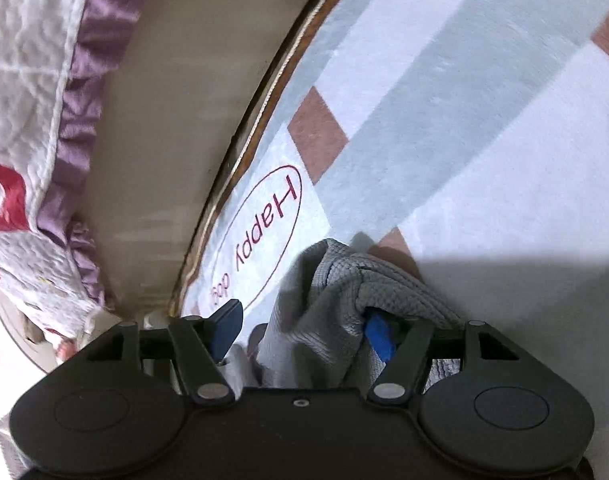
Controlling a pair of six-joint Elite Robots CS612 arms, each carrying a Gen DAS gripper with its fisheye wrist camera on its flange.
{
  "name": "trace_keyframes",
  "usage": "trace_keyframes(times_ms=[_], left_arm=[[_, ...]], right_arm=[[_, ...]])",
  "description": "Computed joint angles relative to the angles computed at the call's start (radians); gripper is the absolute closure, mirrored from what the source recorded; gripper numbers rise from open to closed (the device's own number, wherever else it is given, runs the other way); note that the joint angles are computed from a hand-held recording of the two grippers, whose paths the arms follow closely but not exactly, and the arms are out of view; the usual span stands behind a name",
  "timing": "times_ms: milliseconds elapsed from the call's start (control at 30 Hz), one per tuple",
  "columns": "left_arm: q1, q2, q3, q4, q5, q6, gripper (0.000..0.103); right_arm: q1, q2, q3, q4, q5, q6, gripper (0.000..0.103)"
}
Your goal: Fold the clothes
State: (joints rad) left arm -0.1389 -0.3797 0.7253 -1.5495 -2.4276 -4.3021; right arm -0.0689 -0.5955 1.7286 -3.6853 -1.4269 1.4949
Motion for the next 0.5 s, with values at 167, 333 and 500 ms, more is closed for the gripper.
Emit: trace_keyframes(times_ms=[167, 333, 500], left_arm=[[0.004, 0.021, -0.098, 0.187, 0.042, 0.080, 0.073], [0.008, -0.003, -0.064, 0.167, -0.015, -0.071, 0.056], [-0.024, -0.038, 0.073, -0.092, -0.078, -0.514, 0.042]], right_arm=[[0.006, 0.000, -0.008, 0.013, -0.022, -0.010, 0.031], [0.010, -0.009, -0.011, 0.057, -0.031, -0.078, 0.032], [0.030, -0.055, -0.044, 0.285, -0.068, -0.318, 0.037]])
